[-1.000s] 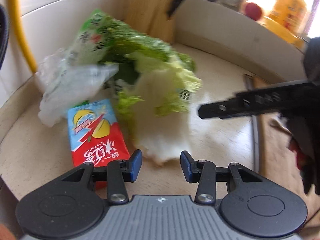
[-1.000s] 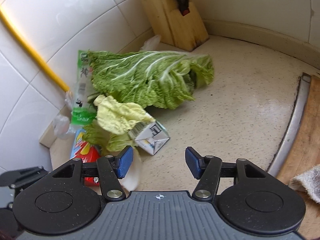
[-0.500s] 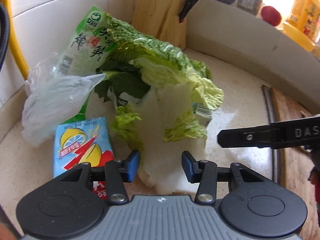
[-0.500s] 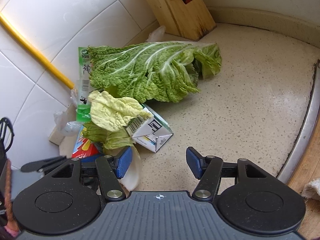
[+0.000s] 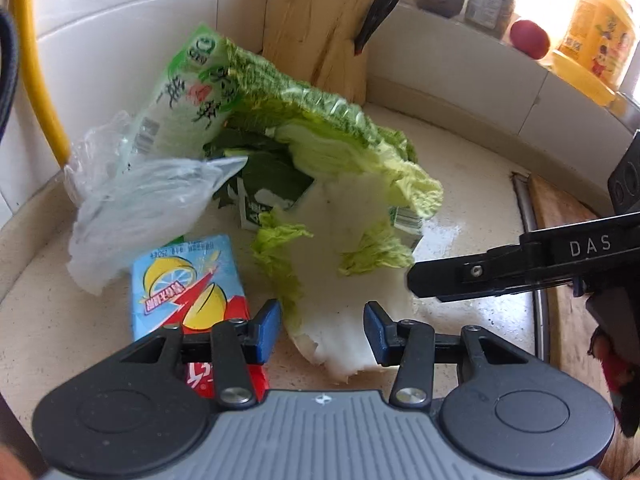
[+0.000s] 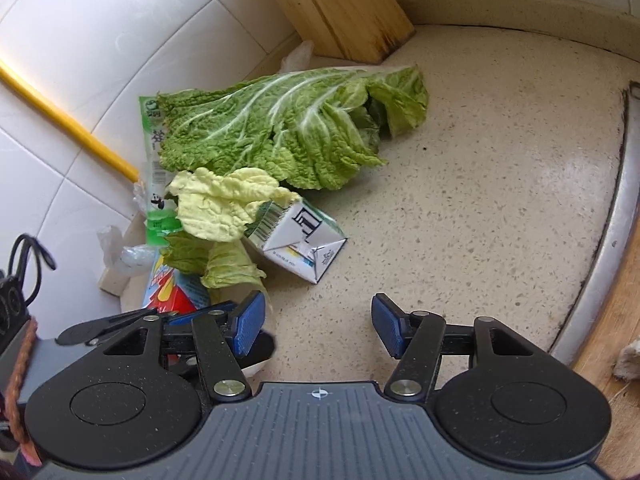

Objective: Collect trash
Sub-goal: 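Close the right gripper on the white stalk of a cabbage leaf, then lift the cabbage leaf off the counter with the right gripper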

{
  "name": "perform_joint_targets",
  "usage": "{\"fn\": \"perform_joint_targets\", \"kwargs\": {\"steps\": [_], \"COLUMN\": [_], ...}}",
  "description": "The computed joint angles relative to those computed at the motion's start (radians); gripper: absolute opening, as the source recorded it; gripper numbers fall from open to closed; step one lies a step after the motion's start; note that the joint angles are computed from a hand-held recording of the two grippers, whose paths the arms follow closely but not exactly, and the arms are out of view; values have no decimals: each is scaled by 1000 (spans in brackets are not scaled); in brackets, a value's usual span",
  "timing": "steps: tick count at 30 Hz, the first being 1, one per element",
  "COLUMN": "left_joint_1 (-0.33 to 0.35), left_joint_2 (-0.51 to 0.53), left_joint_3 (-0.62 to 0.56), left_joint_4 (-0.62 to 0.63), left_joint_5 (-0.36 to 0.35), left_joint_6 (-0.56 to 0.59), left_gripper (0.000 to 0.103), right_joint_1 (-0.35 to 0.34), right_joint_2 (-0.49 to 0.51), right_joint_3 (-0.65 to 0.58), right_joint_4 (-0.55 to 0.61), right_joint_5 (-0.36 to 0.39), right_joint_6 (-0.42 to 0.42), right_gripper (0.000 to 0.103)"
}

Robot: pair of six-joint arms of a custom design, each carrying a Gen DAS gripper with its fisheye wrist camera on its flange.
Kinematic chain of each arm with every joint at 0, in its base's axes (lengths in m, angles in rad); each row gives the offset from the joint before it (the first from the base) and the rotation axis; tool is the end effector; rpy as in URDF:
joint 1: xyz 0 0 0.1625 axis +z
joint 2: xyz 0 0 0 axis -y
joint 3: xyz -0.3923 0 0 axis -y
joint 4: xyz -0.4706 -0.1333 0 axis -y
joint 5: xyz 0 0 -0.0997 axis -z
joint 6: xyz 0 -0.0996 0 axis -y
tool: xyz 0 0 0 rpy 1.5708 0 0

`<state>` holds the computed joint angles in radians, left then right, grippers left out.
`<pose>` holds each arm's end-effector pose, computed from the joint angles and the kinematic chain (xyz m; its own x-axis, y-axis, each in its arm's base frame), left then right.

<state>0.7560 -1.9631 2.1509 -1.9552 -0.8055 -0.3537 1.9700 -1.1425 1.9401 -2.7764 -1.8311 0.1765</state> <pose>-0.1698 -0.4382 0.3862 -0.8036 0.1721 -0.5697 0.4639 0.7807 -0.4186 0.3407 -0.5306 0.1338 -0.9782 -0.1286 0.1629 -0.1879 0.8820 -0.4321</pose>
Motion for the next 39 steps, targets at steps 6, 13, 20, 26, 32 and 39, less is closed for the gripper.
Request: {"fn": "perform_joint_targets", "kwargs": {"steps": [6, 13, 20, 26, 32, 39], "left_joint_1": [19, 41, 37, -3, -22, 21], "left_joint_2": [-4, -14, -24, -16, -28, -27], "left_joint_3": [6, 19, -9, -39, -45, -26], "left_joint_4": [-17, -58, -26, -46, -16, 35], "left_joint_5": [-71, -101, -137, -78, -56, -135], "left_joint_6": [48, 88, 121, 213, 240, 176], "left_gripper": [41, 43, 43, 43, 49, 49], "right_joint_1": [-41, -72, -90, -72, -79, -84], "right_joint_2": [-2, 81, 152, 127, 46, 32], "right_joint_3": [3, -73, -134, -90, 2, 0], "right_joint_4": [-3, 76, 101, 32, -62, -40], "right_joint_5": [177, 324, 365, 341, 324, 306], "right_joint_6": [6, 17, 62, 96, 127, 100], "right_gripper": [67, 43, 18, 16, 16, 17]}}
